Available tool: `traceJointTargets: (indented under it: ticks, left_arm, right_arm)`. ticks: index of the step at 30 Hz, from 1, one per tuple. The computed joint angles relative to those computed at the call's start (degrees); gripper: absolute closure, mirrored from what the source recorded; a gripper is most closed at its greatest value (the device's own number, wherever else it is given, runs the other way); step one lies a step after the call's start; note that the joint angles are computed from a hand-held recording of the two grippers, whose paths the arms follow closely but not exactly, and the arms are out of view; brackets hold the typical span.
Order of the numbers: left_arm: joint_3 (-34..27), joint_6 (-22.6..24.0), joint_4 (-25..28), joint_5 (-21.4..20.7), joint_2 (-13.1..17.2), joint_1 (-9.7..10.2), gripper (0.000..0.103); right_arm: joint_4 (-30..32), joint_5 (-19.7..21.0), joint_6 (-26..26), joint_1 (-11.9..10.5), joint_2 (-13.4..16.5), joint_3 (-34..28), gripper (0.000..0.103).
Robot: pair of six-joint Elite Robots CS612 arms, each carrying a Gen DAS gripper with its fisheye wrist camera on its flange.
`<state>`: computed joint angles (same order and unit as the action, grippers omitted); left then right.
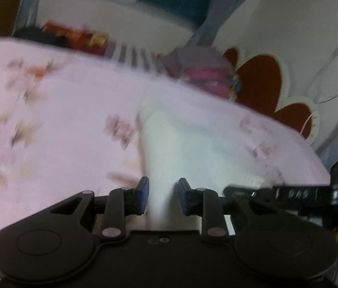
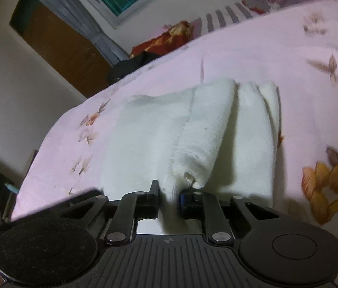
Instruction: Fold small clothes
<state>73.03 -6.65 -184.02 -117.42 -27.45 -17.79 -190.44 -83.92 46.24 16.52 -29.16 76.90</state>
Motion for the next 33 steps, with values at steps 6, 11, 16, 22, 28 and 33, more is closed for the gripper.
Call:
traceJointTargets:
  ticks: [6, 11, 16, 22, 28, 33]
  left_arm:
    - [-1.7, 8.0, 5.8, -2.6, -0.3, -1.61, 0.078]
    - [-2.5, 9.5, 10.7, 0.7, 0.2, -2.70, 0.076]
    - [-3.2, 8.7, 11.7, -0.5, 0.2, -2.20, 0.077]
    - [-9.1, 8.9, 10.1, -3.0, 2.6, -2.20, 0.073]
    - [-19.1, 15.7, 20.4, 1.9, 7.2, -3.92, 0.071]
    - [-20.3, 14.0, 22.2, 1.7, 7.6, -3.60, 0.074]
  right_arm:
    - [-2.4, -3.2, 0.4, 0.4, -3.0, 4.6, 0.089]
    - [0.3, -0.4, 2.5, -0.9, -2.2, 5.0, 0.089]
    - [-0.4, 1.8, 1.0, -1.4, -2.1, 5.0, 0.074]
    - [-6.1, -8.7, 1.6, -1.5, -4.1, 8.5, 0.054]
    - [3.2, -7.7, -6.7, -2.6, -0.7, -0.6, 0.075]
    - [11.7, -10.0, -12.0, -2.3, 0.8, -4.4, 0.075]
